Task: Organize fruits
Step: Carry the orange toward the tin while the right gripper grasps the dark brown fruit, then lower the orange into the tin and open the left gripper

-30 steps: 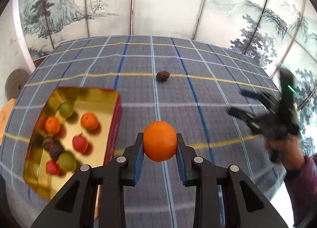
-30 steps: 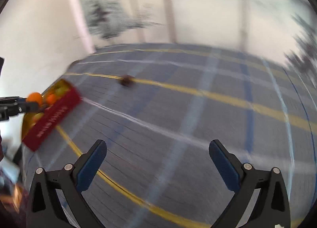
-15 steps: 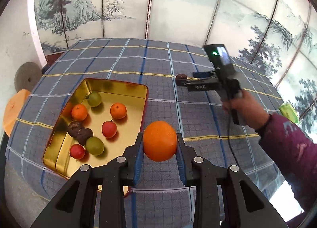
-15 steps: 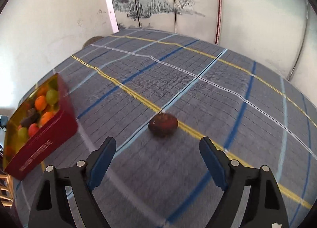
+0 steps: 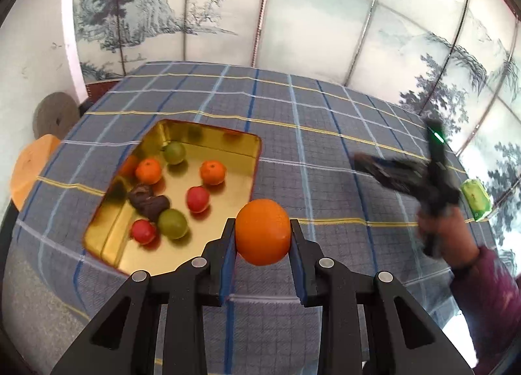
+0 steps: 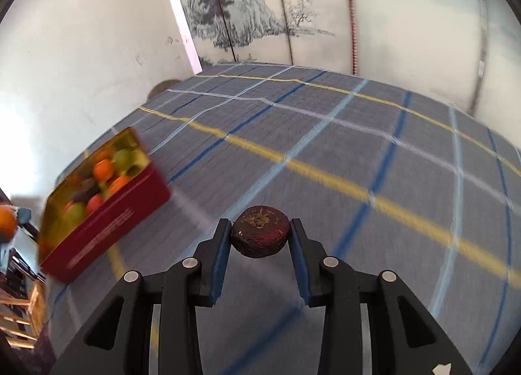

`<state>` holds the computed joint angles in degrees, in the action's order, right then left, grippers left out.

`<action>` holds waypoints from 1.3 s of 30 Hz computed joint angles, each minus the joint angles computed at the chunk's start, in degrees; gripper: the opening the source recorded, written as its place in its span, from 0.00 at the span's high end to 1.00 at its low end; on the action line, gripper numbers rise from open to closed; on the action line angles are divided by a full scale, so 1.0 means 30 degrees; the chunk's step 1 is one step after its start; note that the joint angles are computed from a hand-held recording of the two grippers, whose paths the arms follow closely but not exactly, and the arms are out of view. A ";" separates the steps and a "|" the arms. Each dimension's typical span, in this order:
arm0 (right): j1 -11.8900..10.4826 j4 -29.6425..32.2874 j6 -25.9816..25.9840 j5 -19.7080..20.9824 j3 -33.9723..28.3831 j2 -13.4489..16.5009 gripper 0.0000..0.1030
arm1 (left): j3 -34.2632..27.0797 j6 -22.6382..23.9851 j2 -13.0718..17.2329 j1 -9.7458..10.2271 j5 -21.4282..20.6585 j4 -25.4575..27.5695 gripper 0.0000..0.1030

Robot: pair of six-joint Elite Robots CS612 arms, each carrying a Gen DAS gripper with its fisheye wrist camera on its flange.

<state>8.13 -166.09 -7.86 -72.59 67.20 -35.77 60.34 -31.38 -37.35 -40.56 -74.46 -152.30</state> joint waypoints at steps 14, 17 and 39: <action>-0.0464 -0.2243 0.1723 -0.2712 0.3855 -0.1490 0.67 | 0.2587 -0.1322 -0.1084 0.0036 0.1476 -0.0647 0.70; -0.0422 -0.2144 0.1648 -0.2892 0.3824 -0.1472 0.67 | 0.2611 -0.1250 -0.0960 0.0107 0.1366 -0.0652 0.70; -0.0357 -0.1690 0.1820 -0.3338 0.3477 -0.1268 0.67 | 0.1770 0.0139 -0.0300 0.0075 0.2738 -0.0286 0.70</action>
<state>7.06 -171.16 -2.40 -82.60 77.63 -39.57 65.65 -30.97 -38.25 -40.33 -66.24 -153.16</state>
